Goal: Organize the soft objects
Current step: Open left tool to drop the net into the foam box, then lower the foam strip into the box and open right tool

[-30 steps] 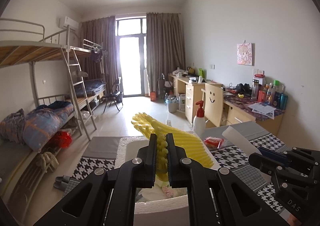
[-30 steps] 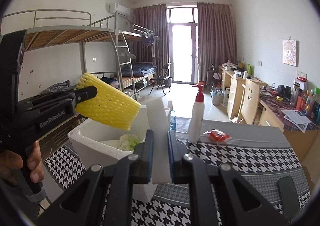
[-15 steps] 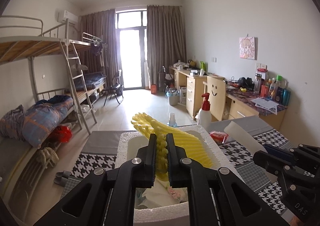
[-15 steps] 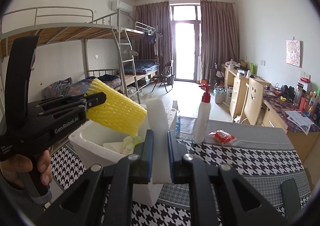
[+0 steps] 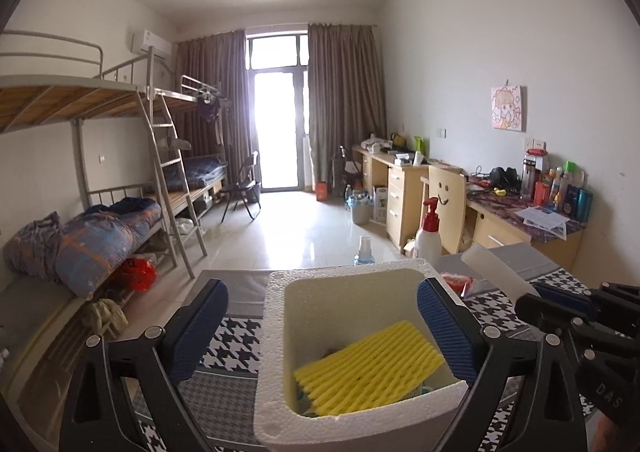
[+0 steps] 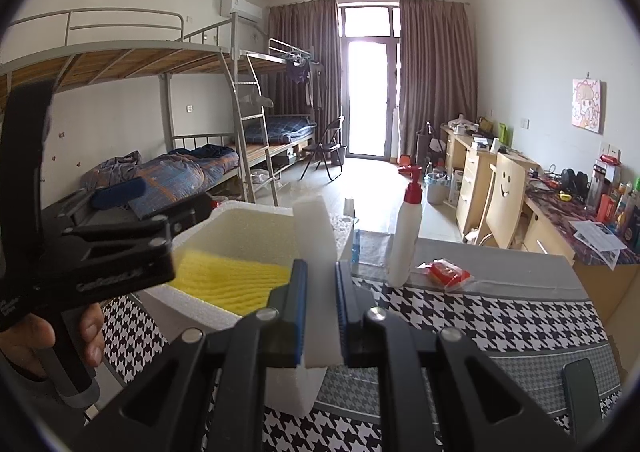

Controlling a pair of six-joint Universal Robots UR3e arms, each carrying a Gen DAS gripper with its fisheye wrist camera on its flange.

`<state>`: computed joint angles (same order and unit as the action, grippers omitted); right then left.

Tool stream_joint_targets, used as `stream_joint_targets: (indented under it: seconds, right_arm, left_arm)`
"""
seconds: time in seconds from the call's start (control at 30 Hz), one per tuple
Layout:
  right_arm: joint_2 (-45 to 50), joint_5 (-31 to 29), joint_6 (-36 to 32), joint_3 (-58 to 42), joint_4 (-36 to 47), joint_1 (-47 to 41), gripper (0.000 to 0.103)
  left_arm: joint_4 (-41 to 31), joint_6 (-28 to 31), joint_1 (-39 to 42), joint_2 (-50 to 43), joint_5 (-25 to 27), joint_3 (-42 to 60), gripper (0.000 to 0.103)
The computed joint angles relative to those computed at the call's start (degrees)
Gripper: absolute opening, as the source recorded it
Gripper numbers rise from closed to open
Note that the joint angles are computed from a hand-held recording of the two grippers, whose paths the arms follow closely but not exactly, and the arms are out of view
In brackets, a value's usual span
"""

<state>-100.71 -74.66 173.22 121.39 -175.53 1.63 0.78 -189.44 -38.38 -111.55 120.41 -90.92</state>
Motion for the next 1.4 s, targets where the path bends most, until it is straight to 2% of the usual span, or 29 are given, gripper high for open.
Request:
stream_joint_targets:
  seconds: [0.1, 0.3, 0.5, 0.73, 1.4]
  right_arm:
    - [0.7, -0.4, 0.2, -0.7, -0.2, 0.8, 0.017]
    - [2.1, -0.6, 0.0, -2.3, 0.3, 1.9, 0.017]
    - [4.0, -1.0, 0.0, -4.6, 0.8, 3.3, 0.017]
    - [6.4, -1.1, -0.3, -6.6, 0.9, 4.8, 0.017]
    - [10.9, -2.4, -1.2, -11.5, 2.1, 7.3, 0.017]
  left_arm:
    - [1.8, 0.1, -0.3, 0.1, 2.1, -1.1, 0.102]
    - [3.7, -0.4, 0.3, 1.8, 3.2, -4.1, 0.102]
    - [6.3, -1.0, -1.8, 0.7, 11.8, -5.5, 0.102]
    - [6.6, -3.3, -2.6, 2.3, 16.2, -8.2, 0.102]
    - [4.0, -7.1, -2.9, 5.6, 15.5, -12.6, 0.102]
